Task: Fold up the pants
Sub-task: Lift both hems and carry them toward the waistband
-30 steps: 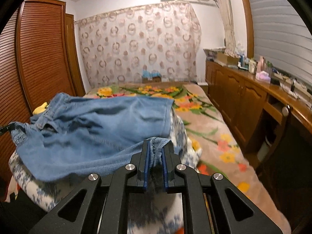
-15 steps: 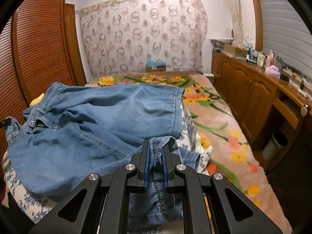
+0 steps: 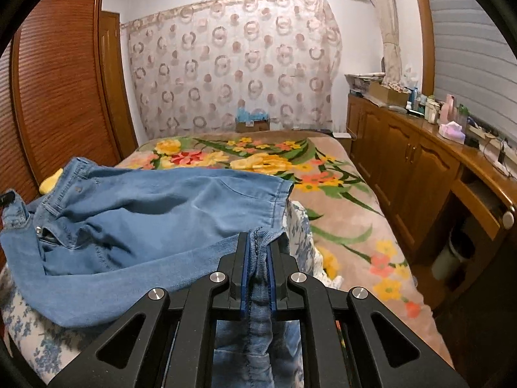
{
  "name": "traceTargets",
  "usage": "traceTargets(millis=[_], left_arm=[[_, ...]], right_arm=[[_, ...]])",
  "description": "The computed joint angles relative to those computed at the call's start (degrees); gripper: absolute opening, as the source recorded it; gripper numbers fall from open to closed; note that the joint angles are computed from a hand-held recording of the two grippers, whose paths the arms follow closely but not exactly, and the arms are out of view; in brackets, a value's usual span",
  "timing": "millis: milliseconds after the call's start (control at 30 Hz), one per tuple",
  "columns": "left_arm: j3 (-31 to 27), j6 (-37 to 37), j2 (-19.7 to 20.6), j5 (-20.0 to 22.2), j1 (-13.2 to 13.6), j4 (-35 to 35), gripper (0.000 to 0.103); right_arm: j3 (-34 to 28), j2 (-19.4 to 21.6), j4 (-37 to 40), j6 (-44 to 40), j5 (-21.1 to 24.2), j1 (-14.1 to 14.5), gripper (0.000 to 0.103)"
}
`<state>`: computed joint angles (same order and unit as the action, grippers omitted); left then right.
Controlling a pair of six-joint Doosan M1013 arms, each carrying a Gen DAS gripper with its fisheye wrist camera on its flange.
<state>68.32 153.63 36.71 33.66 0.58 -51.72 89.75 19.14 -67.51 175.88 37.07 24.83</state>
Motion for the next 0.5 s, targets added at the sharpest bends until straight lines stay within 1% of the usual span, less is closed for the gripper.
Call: traceTargets(millis=[100,167,267,400,500], left_arm=[[-2.03,-1.61,1.16,0.29,-0.4,0.99,0.012],[-3.46,-2.61,1.91,0.44,-0.53,1.13,0.012],[-5.17,-3.02,2.63,0.06,-0.6,0.39,0.011],[-7.85,-3.8,3.67,-0.94,-0.67,0.03,0.011],[-11.07,-5.56,5.16,-1.15,-0.9,0.96,0.011]], right_arm=[[-1.5,1.07,1.9,-2.34,-0.21,-0.72,0.009],[-1.93,1.09,1.6,-2.42,-0.33,-1.05,0.009],[-2.68,1.15,-0.64,-1.07,0.36,-1.42,0.009],[-2.82,0.95,-5.57,3.52,1.65,-1.68,0.009],[-3.61,1.46,-6.64,4.25,1.97,-2.04,0.009]])
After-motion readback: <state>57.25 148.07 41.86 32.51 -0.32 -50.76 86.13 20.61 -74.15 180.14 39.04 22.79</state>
